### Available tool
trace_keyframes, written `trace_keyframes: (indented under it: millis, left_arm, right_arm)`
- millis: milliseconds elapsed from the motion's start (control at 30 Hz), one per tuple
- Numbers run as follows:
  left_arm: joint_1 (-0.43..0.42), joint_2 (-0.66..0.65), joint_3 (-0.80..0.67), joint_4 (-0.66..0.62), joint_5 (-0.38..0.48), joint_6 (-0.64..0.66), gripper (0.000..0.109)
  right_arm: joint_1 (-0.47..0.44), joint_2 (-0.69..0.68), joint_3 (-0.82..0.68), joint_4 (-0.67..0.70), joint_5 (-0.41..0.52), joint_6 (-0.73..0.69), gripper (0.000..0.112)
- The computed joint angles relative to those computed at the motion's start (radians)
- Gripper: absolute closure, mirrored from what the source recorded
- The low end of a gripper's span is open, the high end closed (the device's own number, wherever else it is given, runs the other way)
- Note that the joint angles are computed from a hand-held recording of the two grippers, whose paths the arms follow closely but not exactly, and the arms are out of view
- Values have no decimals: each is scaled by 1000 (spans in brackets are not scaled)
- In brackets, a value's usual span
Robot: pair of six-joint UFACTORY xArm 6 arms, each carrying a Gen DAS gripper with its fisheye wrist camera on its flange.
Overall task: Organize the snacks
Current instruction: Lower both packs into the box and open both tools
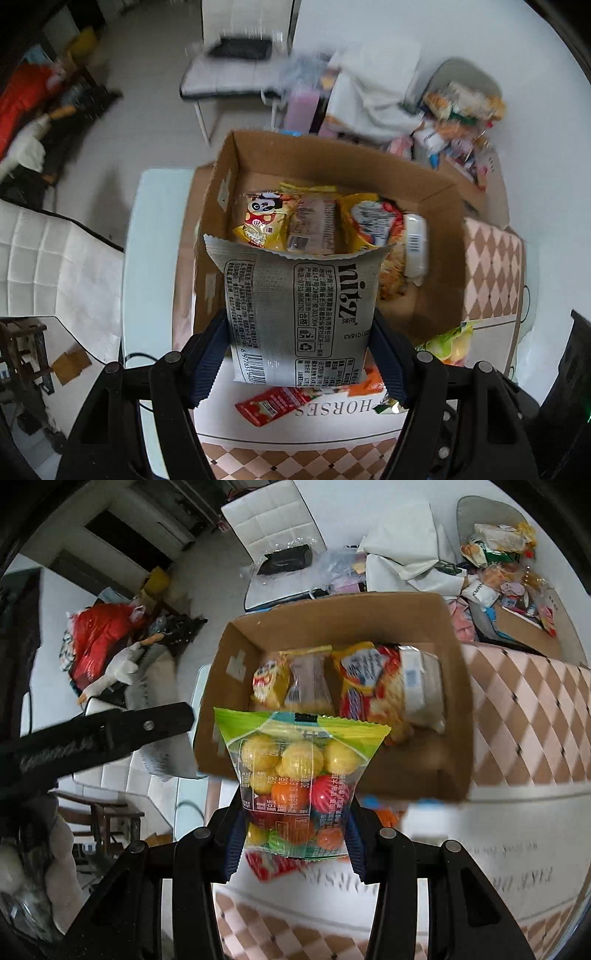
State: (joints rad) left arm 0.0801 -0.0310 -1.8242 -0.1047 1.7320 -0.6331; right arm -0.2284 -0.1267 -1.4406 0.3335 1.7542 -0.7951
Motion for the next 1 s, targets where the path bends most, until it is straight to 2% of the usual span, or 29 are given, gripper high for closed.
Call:
trace_keyframes:
  millis: [133, 300, 700, 733, 800, 833, 867, 1000]
  left_arm:
    - [72, 91, -12, -72, 31, 76, 38]
    - [77, 155, 4, -88, 59, 132, 38]
    - [86, 131, 144, -163, 61, 157, 37]
    - [90, 128, 155, -172, 63, 155, 37]
    - [84, 112, 176, -165, 64, 163, 32]
    - [78, 107, 181, -151, 60, 165, 29]
    - [71, 100, 186, -136, 56, 166, 24]
    - [64, 79, 198, -131, 54, 161, 23]
  right_arm:
    - [114, 29, 99, -28, -131, 84, 63]
    - [183, 71, 172, -72, -223, 136, 63]
    - [245, 139, 251, -134, -307, 187, 62]
    - [250, 153, 246, -146, -303, 201, 60]
    - [259, 183, 231, -162, -296, 214, 25]
    - [265, 184, 237, -170, -311, 212, 21]
    - [274, 185, 238, -184, -324, 215, 20]
    - [289, 192, 239, -222, -333, 230, 20]
